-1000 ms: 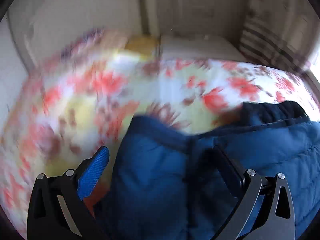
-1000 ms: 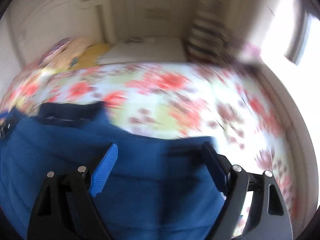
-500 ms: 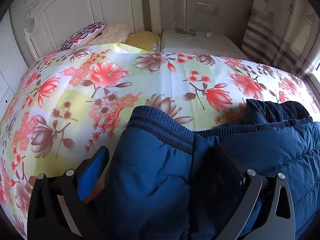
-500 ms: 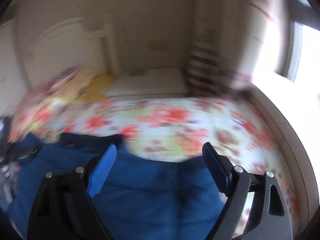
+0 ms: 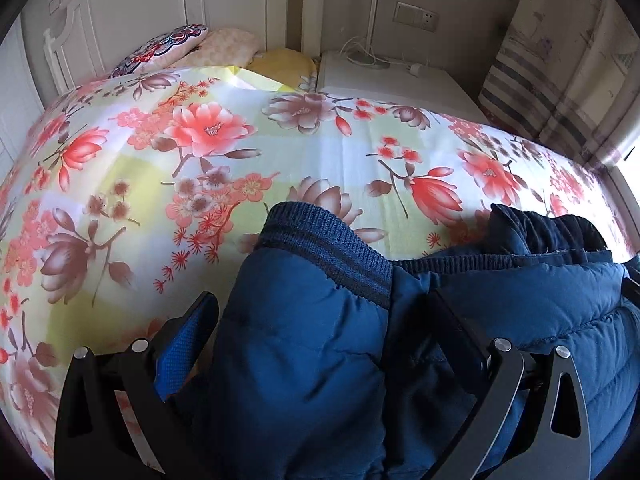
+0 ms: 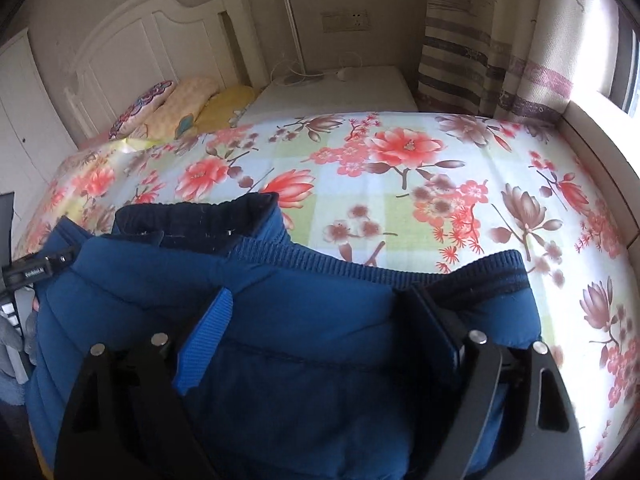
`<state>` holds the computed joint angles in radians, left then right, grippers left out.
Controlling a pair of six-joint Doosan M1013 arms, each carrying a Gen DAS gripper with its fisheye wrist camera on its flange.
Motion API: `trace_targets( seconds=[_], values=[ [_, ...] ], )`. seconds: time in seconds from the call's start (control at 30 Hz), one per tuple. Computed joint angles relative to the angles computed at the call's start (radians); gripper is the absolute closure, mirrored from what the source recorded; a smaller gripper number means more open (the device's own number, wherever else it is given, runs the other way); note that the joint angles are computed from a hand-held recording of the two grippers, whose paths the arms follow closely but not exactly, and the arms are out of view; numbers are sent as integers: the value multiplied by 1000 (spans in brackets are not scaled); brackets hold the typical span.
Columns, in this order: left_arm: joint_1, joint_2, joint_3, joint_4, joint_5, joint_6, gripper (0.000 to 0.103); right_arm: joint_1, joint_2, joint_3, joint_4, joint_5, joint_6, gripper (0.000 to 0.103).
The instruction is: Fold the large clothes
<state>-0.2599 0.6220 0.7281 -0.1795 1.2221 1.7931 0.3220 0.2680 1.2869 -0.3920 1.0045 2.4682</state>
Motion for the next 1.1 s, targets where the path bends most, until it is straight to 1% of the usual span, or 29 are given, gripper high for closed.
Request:
trace_targets(
  seconds=[0.03,0.07,0.1,0.13,0.17,0.2,0.23,0.27,0.3,0.33,0.37,0.4,0.47,0.5,0.53,0.6,0.67,0.73,0.77,0.8,0.83,0.87,0.9,0.93,0.97,1.0,1.03,1.07,1.1],
  values=[
    [-3,-5,6,14,-11,-2,4,0,2,-6,4,7,-5,15],
    [-11,-25,32,58,-50,-22,4,1,7,-17,3,19,-8,15],
    [-20,-60,79,114,-121,-55,4,12,13,-32,-33,52,10,17],
    [-23,-93,118,117,-171,-65,4,26,18,-43,-76,83,31,16],
    [-21,-121,146,69,-198,-47,4,55,16,-58,-139,107,57,16],
    [-14,-149,173,-30,-213,10,4,66,8,-53,-150,79,54,16],
    [-18,-172,195,-76,-221,60,4,83,0,-51,-159,46,40,15],
    [-30,-191,218,-72,-236,86,4,110,6,-68,-176,46,-3,14],
    [-48,-212,245,-53,-257,111,4,130,20,-93,-182,71,-50,13],
    [-66,-229,273,-46,-264,155,4,146,35,-117,-176,93,-103,13],
    [-81,-231,286,-51,-243,194,4,158,49,-135,-147,103,-160,13],
    [-98,-227,297,-19,-228,201,4,162,61,-143,-115,108,-200,13],
    [-124,-209,307,81,-207,163,4,172,103,-163,-106,178,-243,11],
    [-126,-201,308,80,-202,158,4,171,102,-148,-112,159,-225,6],
    [-117,-191,297,47,-195,154,4,163,93,-126,-104,122,-195,6],
    [-109,-177,273,27,-161,141,4,157,95,-130,-84,123,-191,5],
    [-104,-186,283,11,-166,156,4,160,99,-135,-87,129,-194,5],
    [-87,-213,312,6,-222,147,4,158,81,-116,-91,111,-172,8],
    [-72,-225,325,3,-254,132,4,159,66,-99,-118,110,-143,8],
    [-55,-232,332,12,-279,105,4,164,40,-70,-176,104,-81,8],
    [-39,-227,325,27,-284,82,4,162,19,-45,-206,94,-39,8],
    [-25,-218,315,47,-276,52,4,152,-15,-3,-241,97,32,8],
    [-8,-198,291,41,-243,32,4,143,-31,19,-250,108,64,8],
    [19,-163,246,-17,-164,12,4,119,-54,57,-232,120,105,7],
    [50,-128,204,-127,-83,-3,4,96,-72,91,-195,96,123,7],
    [67,-114,188,-185,-54,-8,4,65,-99,140,-127,20,150,7],
    [73,-107,180,-205,-45,-20,4,40,-129,191,-82,-74,197,7],
    [69,-110,185,-191,-55,-17,4,36,-137,213,-90,-117,216,7],
    [64,-115,192,-176,-68,-13,4,42,-130,208,-113,-106,216,8]
  ],
)
